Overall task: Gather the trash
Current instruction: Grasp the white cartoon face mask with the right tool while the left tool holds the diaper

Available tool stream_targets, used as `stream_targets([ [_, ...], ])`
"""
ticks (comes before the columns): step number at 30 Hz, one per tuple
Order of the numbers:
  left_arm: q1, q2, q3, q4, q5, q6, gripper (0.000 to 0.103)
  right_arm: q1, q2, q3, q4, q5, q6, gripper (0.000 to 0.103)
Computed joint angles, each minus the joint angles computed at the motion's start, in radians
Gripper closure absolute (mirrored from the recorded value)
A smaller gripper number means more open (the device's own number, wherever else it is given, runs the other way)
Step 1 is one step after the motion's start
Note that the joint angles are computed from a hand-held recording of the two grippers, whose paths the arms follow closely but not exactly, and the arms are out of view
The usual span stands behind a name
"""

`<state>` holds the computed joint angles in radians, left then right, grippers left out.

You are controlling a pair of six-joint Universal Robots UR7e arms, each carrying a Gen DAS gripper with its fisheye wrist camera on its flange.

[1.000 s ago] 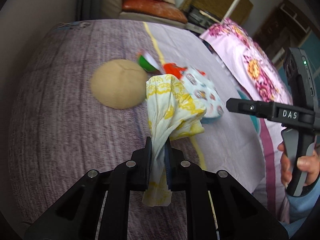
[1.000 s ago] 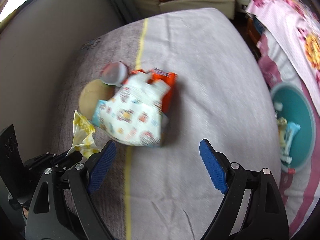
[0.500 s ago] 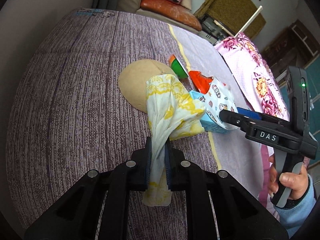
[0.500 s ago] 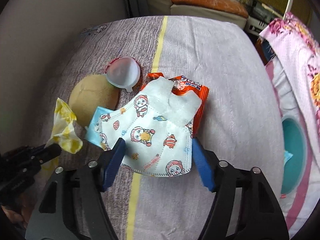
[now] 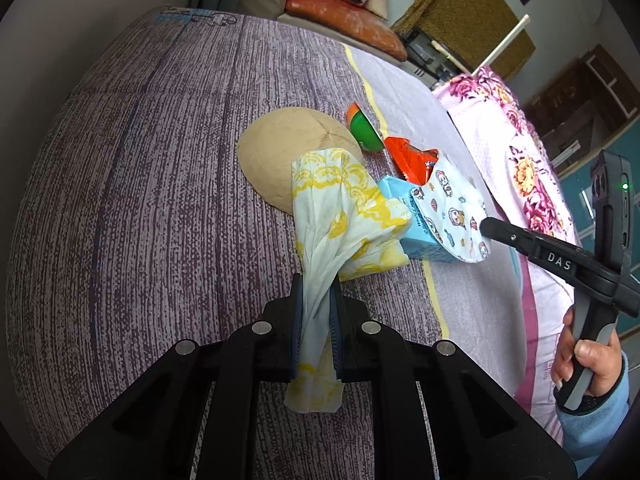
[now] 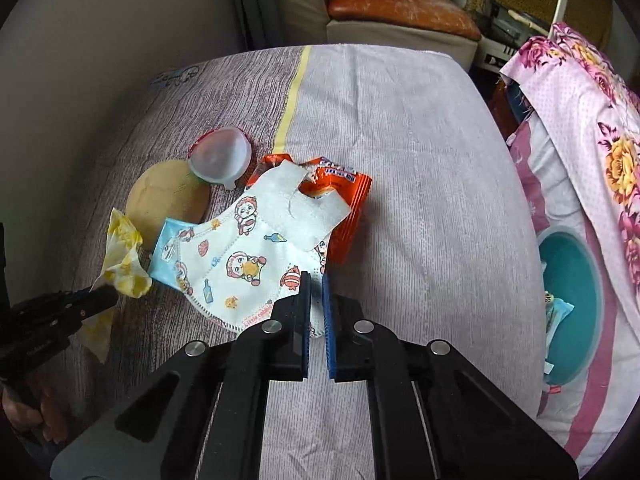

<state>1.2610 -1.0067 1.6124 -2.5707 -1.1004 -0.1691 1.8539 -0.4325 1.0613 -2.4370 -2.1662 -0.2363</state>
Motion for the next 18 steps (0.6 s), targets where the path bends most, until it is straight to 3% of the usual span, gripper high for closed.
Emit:
stream_targets([
  [3, 0.001, 0.002, 0.001, -0.003, 0.0, 0.0, 0.09, 0.008, -0.01, 0.004, -0.004, 0.028, 0.009, 0.093],
  [4, 0.003, 0.003, 0.0, -0.002, -0.002, -0.003, 0.09, 0.009, -0.009, 0.006, -0.011, 0.038, 0.003, 0.086],
  [5, 0.005, 0.005, -0.002, -0.003, -0.004, -0.006, 0.09, 0.014, -0.006, 0.009, -0.02, 0.047, -0.009, 0.059],
  [7, 0.009, 0.006, -0.003, -0.007, -0.01, -0.009, 0.09, 0.023, 0.008, 0.011, -0.054, 0.04, -0.051, 0.035],
  [13, 0.018, 0.003, -0.002, -0.003, -0.025, -0.004, 0.09, 0.03, 0.072, -0.049, -0.003, -0.005, -0.081, 0.035],
  [15, 0.021, 0.004, -0.004, 0.002, -0.033, -0.002, 0.09, 0.037, 0.078, -0.03, -0.06, -0.025, -0.14, 0.038],
  [17, 0.024, 0.008, -0.008, 0.007, -0.038, -0.005, 0.09, 0.044, 0.079, -0.011, -0.094, -0.028, -0.196, 0.066],
  [18, 0.024, 0.01, -0.011, 0.009, -0.039, -0.01, 0.09, 0.046, 0.078, -0.009, -0.086, -0.023, -0.201, 0.073],
])
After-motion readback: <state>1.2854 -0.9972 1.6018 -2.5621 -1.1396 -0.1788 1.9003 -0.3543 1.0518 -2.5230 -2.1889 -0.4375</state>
